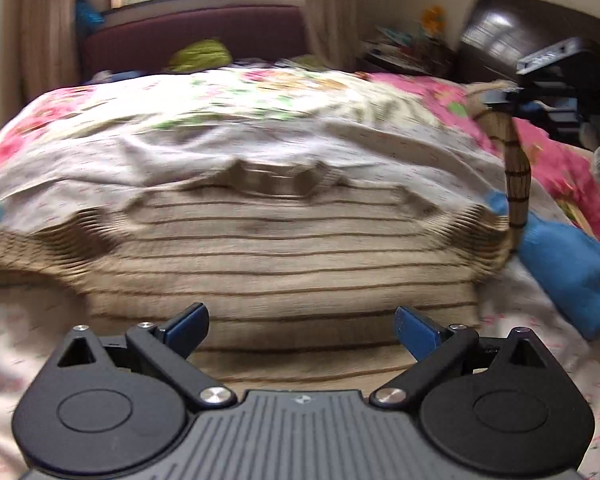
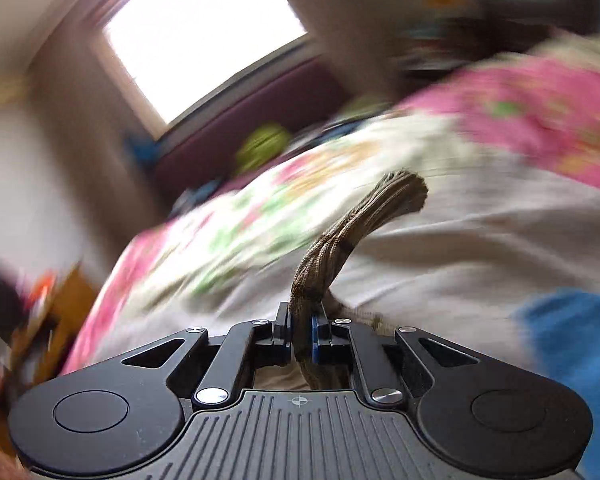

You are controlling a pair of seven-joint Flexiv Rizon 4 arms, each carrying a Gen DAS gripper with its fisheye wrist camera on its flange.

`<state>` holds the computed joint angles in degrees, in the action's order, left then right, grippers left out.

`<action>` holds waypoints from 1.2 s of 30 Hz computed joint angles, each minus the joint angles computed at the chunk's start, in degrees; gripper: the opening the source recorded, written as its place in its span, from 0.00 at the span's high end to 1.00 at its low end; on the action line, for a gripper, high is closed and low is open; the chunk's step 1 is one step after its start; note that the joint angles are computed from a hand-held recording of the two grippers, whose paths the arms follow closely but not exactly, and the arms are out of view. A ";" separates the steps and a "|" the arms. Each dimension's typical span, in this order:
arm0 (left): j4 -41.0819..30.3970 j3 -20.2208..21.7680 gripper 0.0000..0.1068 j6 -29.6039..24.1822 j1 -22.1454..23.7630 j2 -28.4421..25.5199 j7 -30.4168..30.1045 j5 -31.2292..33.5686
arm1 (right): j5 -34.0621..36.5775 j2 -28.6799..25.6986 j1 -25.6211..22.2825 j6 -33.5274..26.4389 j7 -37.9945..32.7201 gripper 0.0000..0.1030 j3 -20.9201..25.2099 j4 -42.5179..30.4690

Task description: Fold small clothes

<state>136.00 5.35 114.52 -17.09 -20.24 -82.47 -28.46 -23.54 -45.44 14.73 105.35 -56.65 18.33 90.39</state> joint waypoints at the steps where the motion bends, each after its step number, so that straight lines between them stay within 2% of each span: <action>1: 1.45 0.31 0.04 1.30 0.67 0.77 -0.79 0.32 | -2.00 -1.32 1.16 -1.36 -1.15 0.91 1.11 -1.53; 2: 2.83 0.81 0.04 2.79 0.90 1.32 -1.26 0.10 | -3.76 -3.27 1.39 -3.84 -4.24 0.90 3.98 -3.55; 3: 4.17 1.32 0.04 4.44 1.04 1.74 -1.46 -0.42 | -8.40 -5.37 1.86 -6.12 -5.71 0.90 5.57 -5.21; 5: 6.54 2.38 0.04 8.09 0.37 1.94 -0.67 -3.37 | -10.44 -8.06 6.15 -11.67 -10.44 0.87 4.52 -8.27; 6: 7.48 2.53 0.04 9.87 0.31 1.70 -0.19 -4.91 | -9.89 -9.56 6.86 -15.70 -13.77 0.87 5.62 -10.12; 9: 9.73 2.42 0.04 15.10 -0.09 -0.33 1.64 -9.48 | -10.02 -11.43 9.60 -20.60 -13.95 0.87 3.73 -11.16; 10: 10.35 1.94 0.04 16.26 0.48 -1.07 1.54 -9.74 | -9.25 -11.34 9.86 -20.93 -14.12 0.86 3.15 -10.80; 12: 11.62 0.29 0.04 17.01 3.96 -1.74 -1.01 -6.11 | -8.16 -11.11 10.37 -21.30 -15.28 0.85 2.41 -10.94; 14: 12.24 -0.91 0.04 16.81 8.16 -1.46 -3.73 0.00 | -7.72 -9.42 12.14 -19.81 -15.83 0.84 -0.43 -9.08; 18: 12.09 -1.60 0.04 18.83 11.21 -2.18 -7.10 5.35 | -7.94 -7.45 16.61 -17.50 -18.37 0.80 -6.69 -7.08; 23: 12.57 -1.96 0.04 19.03 12.88 -1.58 -10.70 7.91 | -4.34 -8.90 15.80 -19.32 -23.21 0.77 -2.63 -9.48; 26: 12.62 -1.91 0.04 18.87 13.54 -1.55 -11.86 9.05 | -3.53 -8.71 18.55 -18.98 -24.65 0.78 -5.81 -10.18; 27: 12.64 -1.81 0.04 18.93 13.46 -1.58 -11.95 9.12 | -3.07 -8.70 19.38 -20.27 -24.84 0.79 -6.62 -10.84; 28: 12.59 -1.71 0.04 18.92 13.32 -1.64 -11.91 9.05 | -2.25 -8.89 19.23 -21.74 -25.12 0.86 -5.97 -11.71; 29: 12.53 -1.66 0.04 18.83 13.22 -1.67 -11.85 9.01 | -0.51 -9.22 18.01 -23.75 -26.31 0.91 -3.45 -12.87; 31: 12.45 -1.62 0.04 18.83 13.29 -1.71 -12.00 9.26 | 2.77 -9.13 16.50 -25.45 -26.92 0.92 -0.57 -14.07; 34: 12.48 -1.65 0.04 19.26 13.74 -1.83 -12.62 10.02 | 7.96 -7.93 15.48 -22.52 -25.22 0.92 0.18 -14.28; 36: 12.45 -1.84 0.04 19.18 14.48 -1.78 -13.33 11.08 | 11.04 -6.87 15.61 -19.82 -21.88 0.92 -1.25 -14.48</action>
